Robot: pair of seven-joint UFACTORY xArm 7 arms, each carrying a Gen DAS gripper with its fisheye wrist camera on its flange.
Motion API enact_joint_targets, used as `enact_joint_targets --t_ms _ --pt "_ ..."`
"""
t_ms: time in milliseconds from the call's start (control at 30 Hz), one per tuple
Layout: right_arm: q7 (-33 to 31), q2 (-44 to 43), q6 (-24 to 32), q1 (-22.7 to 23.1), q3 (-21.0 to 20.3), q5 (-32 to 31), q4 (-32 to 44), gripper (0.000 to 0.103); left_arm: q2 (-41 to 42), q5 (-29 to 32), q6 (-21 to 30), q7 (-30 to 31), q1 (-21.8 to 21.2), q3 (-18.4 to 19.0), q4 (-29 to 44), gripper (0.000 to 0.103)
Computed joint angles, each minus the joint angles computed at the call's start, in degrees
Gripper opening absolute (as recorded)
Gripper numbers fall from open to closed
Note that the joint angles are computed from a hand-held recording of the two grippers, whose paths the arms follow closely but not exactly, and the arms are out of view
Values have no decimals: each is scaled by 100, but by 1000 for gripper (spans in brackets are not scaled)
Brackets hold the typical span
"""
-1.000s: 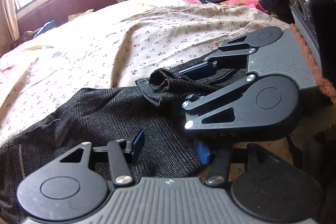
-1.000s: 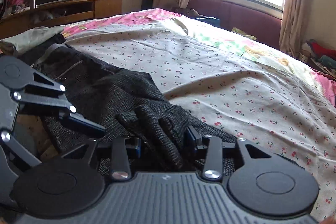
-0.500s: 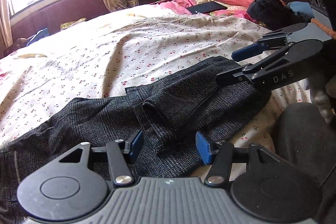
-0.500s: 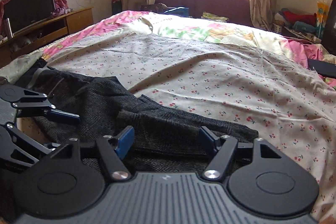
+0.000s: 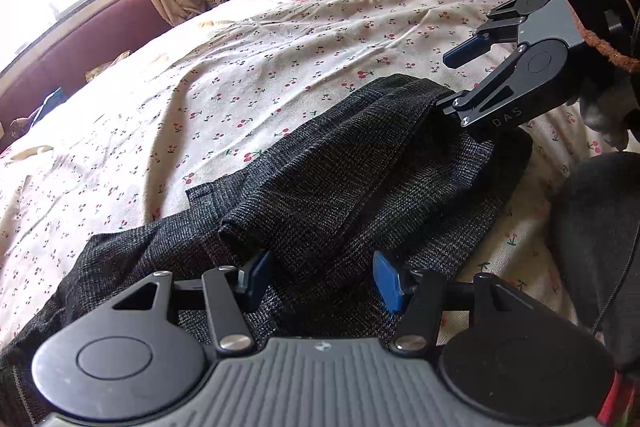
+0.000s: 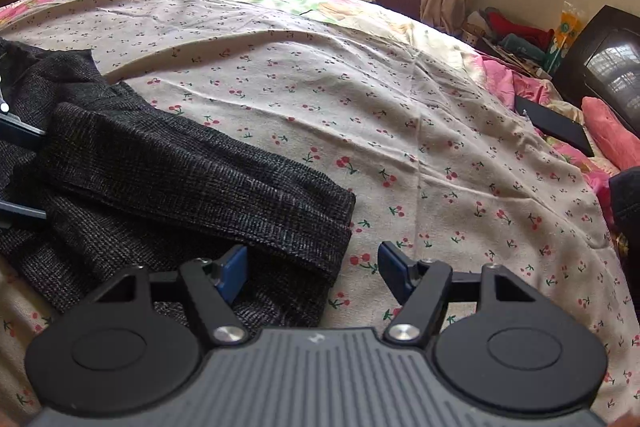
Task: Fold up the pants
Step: 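Press the folded trousers flat with the right gripper beside the left gripper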
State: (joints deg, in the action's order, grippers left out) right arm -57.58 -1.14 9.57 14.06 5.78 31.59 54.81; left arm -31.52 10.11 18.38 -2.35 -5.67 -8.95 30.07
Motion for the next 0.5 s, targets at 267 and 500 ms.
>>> enact_joint_targets --t_ms 267,500 --pt "360 760 1679 -490 3 1903 1422 18 -107 -246 -194 459 -314 298 -26 68" --pt "938 1521 2520 -763 264 1705 2641 9 148 50 -448 806 -120 11 81 68"
